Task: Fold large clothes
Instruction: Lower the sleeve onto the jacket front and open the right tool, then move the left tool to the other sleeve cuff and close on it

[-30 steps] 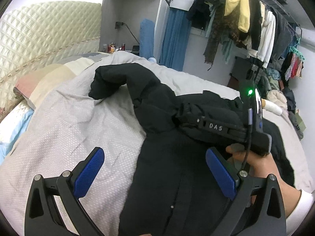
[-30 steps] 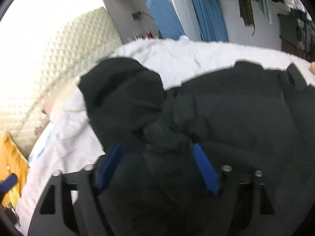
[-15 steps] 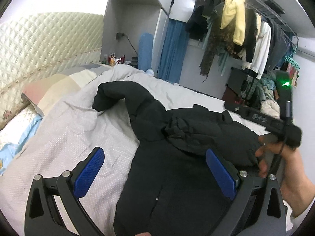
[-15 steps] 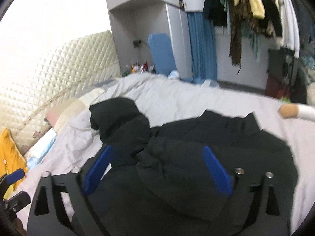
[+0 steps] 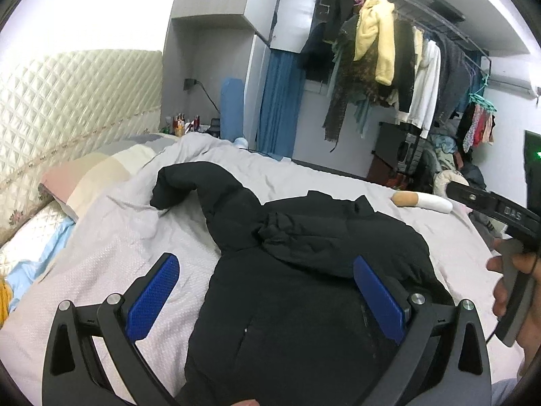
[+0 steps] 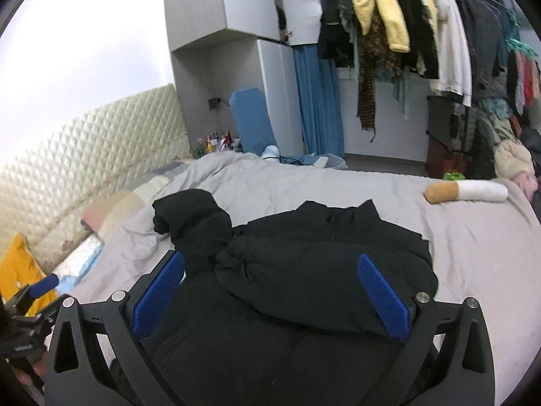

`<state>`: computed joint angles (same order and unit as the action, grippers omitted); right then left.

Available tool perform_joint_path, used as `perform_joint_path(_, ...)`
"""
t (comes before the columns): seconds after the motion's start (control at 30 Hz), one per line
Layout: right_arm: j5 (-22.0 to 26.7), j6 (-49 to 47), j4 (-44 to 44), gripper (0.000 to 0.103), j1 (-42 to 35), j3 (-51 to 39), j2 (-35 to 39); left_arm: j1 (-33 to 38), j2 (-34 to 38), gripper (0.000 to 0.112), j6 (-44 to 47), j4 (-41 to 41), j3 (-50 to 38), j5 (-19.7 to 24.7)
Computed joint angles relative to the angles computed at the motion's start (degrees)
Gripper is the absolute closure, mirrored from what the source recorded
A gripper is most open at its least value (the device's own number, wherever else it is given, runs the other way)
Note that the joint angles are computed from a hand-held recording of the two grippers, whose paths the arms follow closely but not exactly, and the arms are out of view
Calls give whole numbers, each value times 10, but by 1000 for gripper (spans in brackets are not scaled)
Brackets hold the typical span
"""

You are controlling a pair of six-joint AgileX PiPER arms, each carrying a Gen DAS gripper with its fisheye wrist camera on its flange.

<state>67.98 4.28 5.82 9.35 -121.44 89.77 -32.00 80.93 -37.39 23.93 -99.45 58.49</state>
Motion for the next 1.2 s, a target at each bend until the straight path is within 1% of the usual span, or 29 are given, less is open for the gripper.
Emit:
perform_joint_path(0.13,-28,10,-42,0,16,90,-77,-41,-8,10,-20,41,-5,25)
perform_joint_path(0.2,-46,18,-62,0,31,142,-120,-58,-13,9,-28,53,-2,30)
perform_joint_path(0.33,-78,39,-68,0,44,234,-190,-80,-23,10,-36,55,9,26)
perform_joint_path(0.43,-105,80,-103,0,71,305,-242,-103,-27,10,-49,72,21,27)
perform_joint_path(0.5,-117,99,-116,0,81,338,-264,-112,-32,9,-56,79,33,21)
perform_joint_path(0.6,-128,152,-170,0,117,395,-302,-124,-40,9,-71,86,58,10)
perform_joint_path(0.7,-124,238,-262,0,178,460,-343,-117,-46,9,-74,65,86,-20)
perform_joint_path(0.8,-109,307,-322,0,223,508,-376,-115,-50,10,-82,60,118,-42)
perform_joint_path(0.93,-100,357,-350,0,244,552,-412,-98,-48,10,-70,36,149,-73)
perform_joint_path(1.07,-87,379,-379,0,255,569,-419,-68,-42,10,-42,-3,162,-99)
perform_joint_path(1.1,-95,366,-365,0,239,570,-420,-57,-40,10,-29,-17,162,-106)
perform_joint_path(1.2,-120,323,-312,0,189,573,-426,-7,-25,10,49,-90,139,-113)
